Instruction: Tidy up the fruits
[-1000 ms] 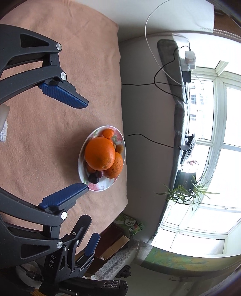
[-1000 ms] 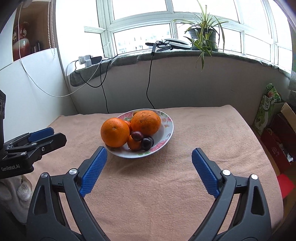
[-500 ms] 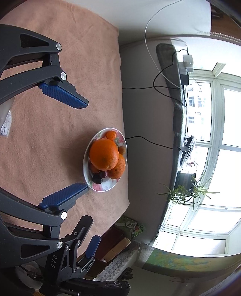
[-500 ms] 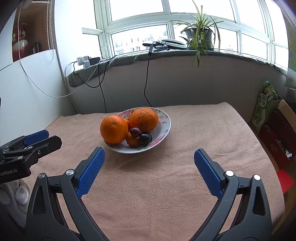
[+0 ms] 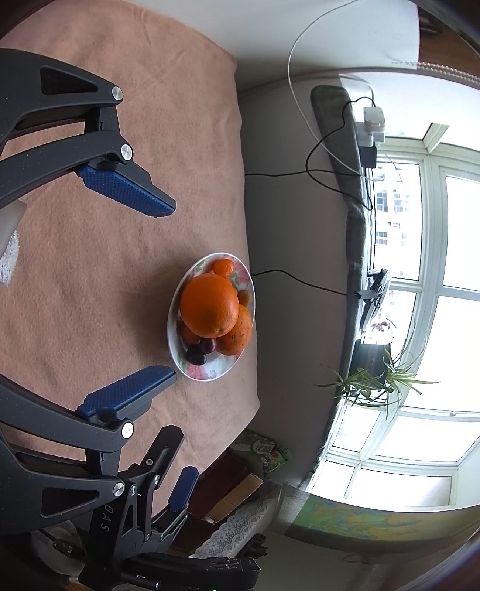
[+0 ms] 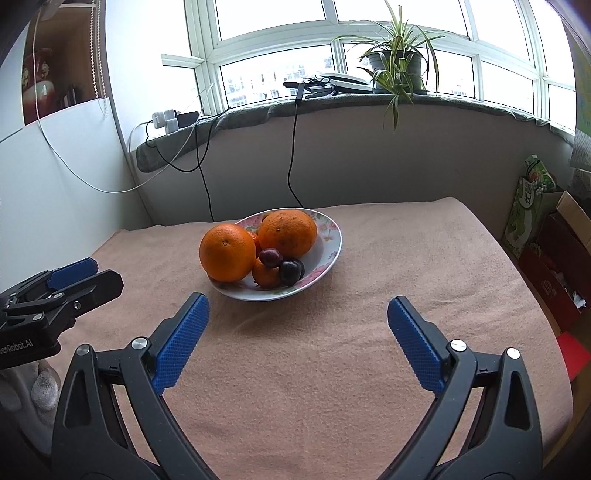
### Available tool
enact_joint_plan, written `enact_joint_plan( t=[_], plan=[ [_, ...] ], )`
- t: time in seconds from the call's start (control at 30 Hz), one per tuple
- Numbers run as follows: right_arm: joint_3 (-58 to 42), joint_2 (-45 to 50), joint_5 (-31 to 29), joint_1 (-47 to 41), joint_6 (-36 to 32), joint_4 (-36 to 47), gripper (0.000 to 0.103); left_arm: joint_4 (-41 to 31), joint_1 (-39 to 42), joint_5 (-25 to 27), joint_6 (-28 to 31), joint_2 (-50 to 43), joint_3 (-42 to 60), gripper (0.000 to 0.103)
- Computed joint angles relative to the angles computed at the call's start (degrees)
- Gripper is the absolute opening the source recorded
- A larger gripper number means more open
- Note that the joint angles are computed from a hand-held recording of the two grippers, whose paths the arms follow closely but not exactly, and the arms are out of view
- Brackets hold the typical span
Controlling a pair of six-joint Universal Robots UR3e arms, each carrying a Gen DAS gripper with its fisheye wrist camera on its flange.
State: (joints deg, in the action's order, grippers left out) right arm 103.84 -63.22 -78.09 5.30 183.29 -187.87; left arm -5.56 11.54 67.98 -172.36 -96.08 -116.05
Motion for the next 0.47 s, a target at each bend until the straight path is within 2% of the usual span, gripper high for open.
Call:
enact_joint_plan(
  t=[0.47],
  plan=[
    [-0.2,0.7,-0.1,-0.2,0.7,0.3,0.099,1.5,0.7,-1.1,0.2,-0.4,-0.9,0.083]
  ],
)
